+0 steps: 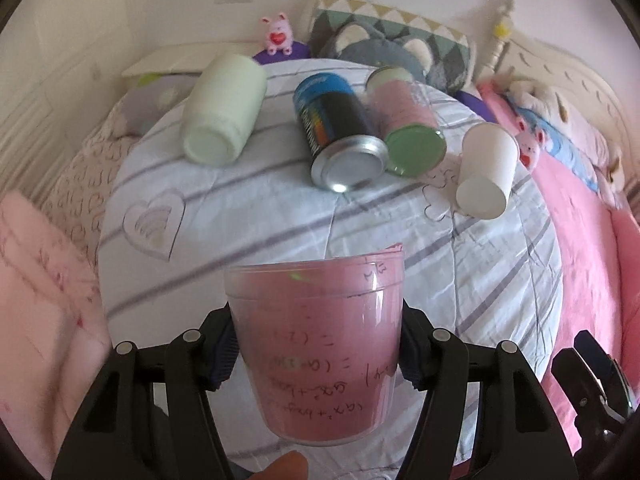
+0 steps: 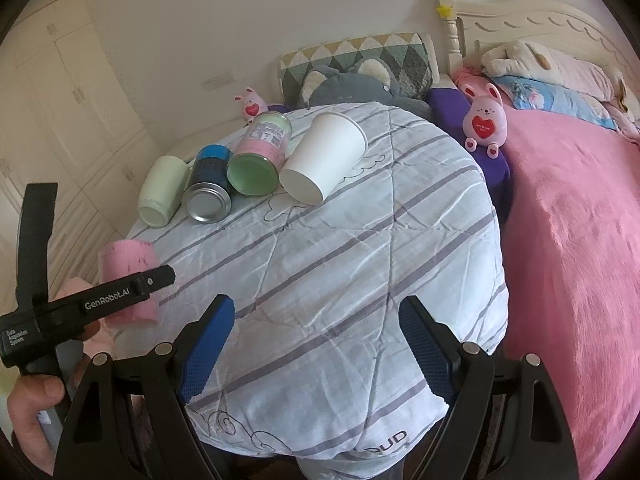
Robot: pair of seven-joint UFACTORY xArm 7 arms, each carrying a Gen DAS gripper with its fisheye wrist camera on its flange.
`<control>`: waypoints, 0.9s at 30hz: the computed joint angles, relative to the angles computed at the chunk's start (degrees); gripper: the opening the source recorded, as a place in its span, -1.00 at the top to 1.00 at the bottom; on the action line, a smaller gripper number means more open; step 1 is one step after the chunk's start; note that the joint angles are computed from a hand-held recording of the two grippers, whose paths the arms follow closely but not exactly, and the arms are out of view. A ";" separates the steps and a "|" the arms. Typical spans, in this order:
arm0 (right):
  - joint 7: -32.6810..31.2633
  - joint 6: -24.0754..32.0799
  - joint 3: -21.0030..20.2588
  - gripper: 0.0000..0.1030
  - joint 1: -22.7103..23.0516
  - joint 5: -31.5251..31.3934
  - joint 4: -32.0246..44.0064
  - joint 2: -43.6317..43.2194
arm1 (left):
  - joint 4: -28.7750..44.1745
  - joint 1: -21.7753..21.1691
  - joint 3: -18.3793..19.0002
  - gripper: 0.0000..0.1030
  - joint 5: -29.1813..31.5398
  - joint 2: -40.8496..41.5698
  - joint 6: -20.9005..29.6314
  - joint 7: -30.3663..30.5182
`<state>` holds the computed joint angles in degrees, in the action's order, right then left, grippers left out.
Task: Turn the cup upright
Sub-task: 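Lift the pink cup with the left tool and turn it rim up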
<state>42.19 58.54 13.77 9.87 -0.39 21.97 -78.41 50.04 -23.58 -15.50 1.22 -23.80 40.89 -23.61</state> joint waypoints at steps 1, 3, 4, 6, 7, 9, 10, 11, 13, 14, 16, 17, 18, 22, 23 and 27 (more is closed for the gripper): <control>0.20 -0.15 0.11 -0.66 -0.31 -0.11 0.23 0.35 | 1.77 0.30 -0.03 -0.27 0.73 1.51 0.40 0.65; 0.65 -0.67 0.43 -0.66 -1.02 -0.48 0.79 1.33 | 5.74 0.62 0.48 -0.27 1.51 5.11 0.42 2.57; 0.87 -0.95 0.55 -0.66 -1.37 -0.71 1.10 1.85 | 6.77 0.62 0.76 -0.27 1.63 5.66 0.53 3.42; 1.40 -1.69 0.72 -0.66 -2.08 -1.14 1.66 3.03 | 9.93 0.83 1.07 -0.27 2.11 7.71 0.73 4.88; 1.65 -2.28 0.69 -0.66 -2.53 -1.42 1.94 3.82 | 11.60 1.05 1.12 -0.27 2.67 8.82 0.35 5.40; 2.08 -3.54 0.75 -0.66 -3.26 -2.00 2.41 5.42 | 14.07 1.33 1.40 -0.27 3.25 10.57 -0.91 6.30; 2.21 -4.27 0.64 -0.66 -3.67 -2.36 2.64 6.30 | 15.56 1.49 1.56 -0.27 3.54 11.72 -1.79 6.78; 2.27 -5.05 0.50 -0.66 -4.08 -2.75 2.89 7.23 | 16.86 1.65 1.60 -0.27 4.08 12.80 -2.68 6.96; 2.37 -6.36 0.30 -0.66 -4.78 -3.46 3.37 9.03 | 20.09 2.11 1.48 -0.27 6.29 15.92 -5.29 6.71; 2.31 -7.10 0.11 -0.66 -5.10 -3.81 3.63 10.10 | 22.22 2.27 1.49 -0.27 7.63 18.06 -6.38 6.29; 2.18 -8.08 -0.17 -0.66 -5.59 -4.40 4.11 12.02 | 29.19 2.03 1.91 -0.27 9.87 24.50 -7.06 5.84; 2.13 -8.56 -0.25 -0.66 -5.80 -4.66 4.36 12.99 | 32.23 1.58 2.44 -0.27 10.78 27.27 -7.01 5.50; 2.03 -8.82 -0.43 -0.66 -5.91 -4.89 4.46 13.55 | 36.21 0.92 3.07 -0.27 12.04 30.67 -6.52 5.04; 1.89 -9.33 -0.95 -0.66 -6.39 -5.46 5.11 16.28 | 48.08 -1.45 5.65 -0.27 11.22 40.50 -3.16 5.43; 1.92 -9.28 -1.04 -0.66 -6.36 -5.49 5.12 16.58 | 48.07 -1.87 6.18 -0.27 10.94 40.73 -3.55 5.56; 1.75 -9.35 -1.68 -0.66 -6.75 -5.89 5.37 17.83 | 43.27 -1.93 6.05 -0.28 8.39 38.18 -8.24 9.36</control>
<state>43.94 49.19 12.09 3.12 -6.28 27.35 -60.59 93.31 -25.51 -9.45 9.61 14.38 32.65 -14.25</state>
